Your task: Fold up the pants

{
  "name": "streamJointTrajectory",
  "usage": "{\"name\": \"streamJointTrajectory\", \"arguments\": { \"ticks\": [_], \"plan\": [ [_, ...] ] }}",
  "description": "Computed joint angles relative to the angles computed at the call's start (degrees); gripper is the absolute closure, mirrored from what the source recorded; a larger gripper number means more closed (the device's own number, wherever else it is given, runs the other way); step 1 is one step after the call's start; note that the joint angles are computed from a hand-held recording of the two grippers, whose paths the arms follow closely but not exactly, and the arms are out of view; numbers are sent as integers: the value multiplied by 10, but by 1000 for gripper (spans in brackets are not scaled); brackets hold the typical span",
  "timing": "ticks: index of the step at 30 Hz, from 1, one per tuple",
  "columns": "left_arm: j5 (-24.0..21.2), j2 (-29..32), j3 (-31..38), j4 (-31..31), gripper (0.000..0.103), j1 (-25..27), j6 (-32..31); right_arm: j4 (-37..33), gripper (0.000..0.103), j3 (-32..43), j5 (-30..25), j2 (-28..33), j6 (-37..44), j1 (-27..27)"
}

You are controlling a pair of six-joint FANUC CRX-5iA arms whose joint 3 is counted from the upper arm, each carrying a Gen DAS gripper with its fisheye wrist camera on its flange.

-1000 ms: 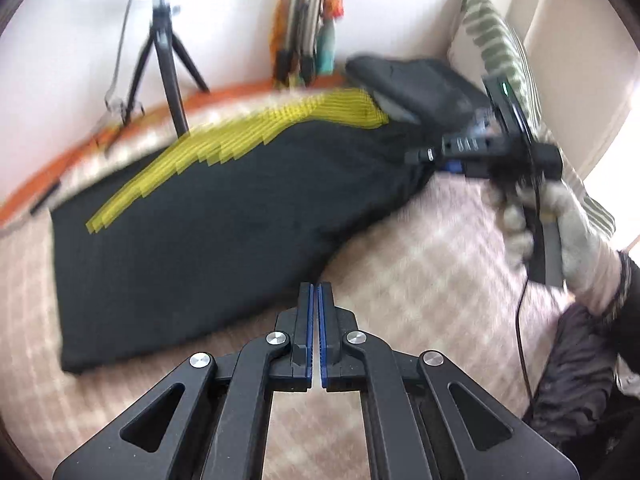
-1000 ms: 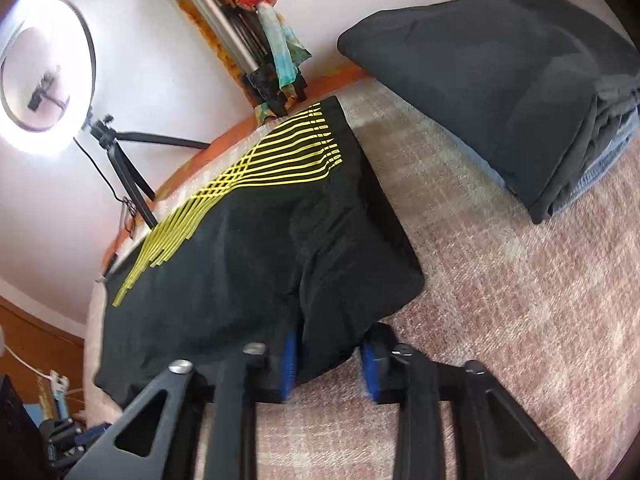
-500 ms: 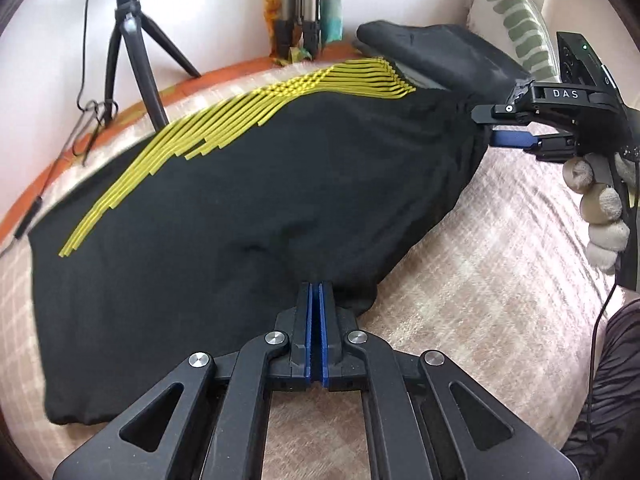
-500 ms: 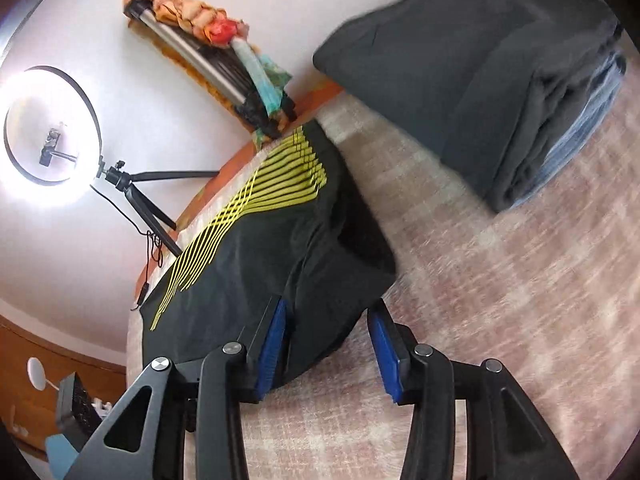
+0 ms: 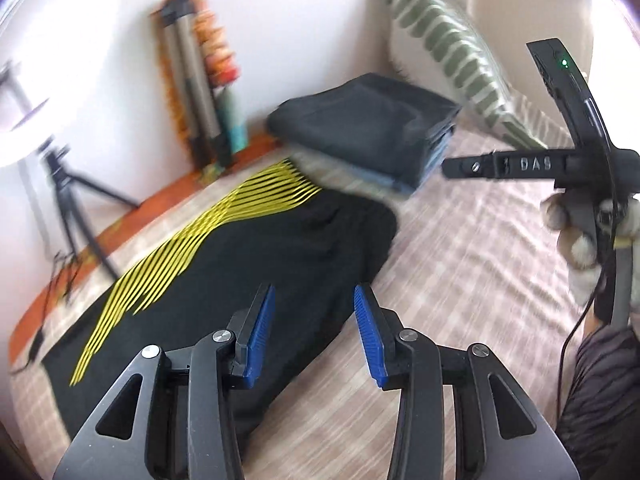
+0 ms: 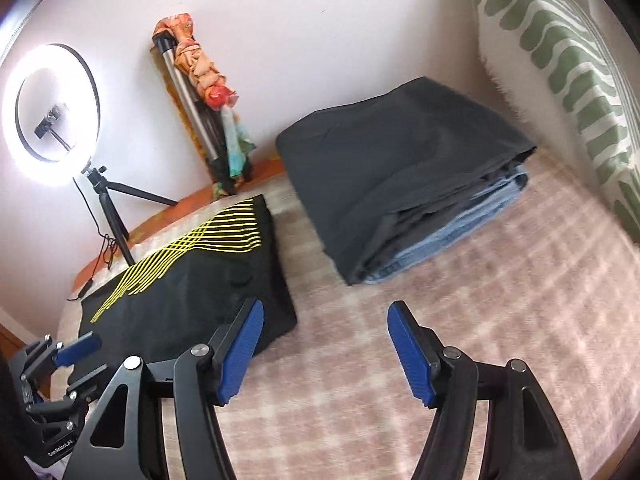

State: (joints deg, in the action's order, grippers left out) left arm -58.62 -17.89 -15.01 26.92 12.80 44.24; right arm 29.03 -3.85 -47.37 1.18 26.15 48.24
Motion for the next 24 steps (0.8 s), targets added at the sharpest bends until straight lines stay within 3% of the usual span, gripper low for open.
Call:
{"name": "streamJointTrajectory", "arguments": {
  "ticks": [9, 17, 24],
  "plan": [
    [41, 83, 67, -81, 64, -133, 23, -60, 35, -42, 75, -41, -24, -48],
    [27, 159, 122, -138, 64, -164, 76, -147, 35, -45, 114, -51, 15, -78],
    [34, 174, 119, -145, 64, -165, 88, -178, 35, -44, 128, -54, 31, -85]
  ]
}}
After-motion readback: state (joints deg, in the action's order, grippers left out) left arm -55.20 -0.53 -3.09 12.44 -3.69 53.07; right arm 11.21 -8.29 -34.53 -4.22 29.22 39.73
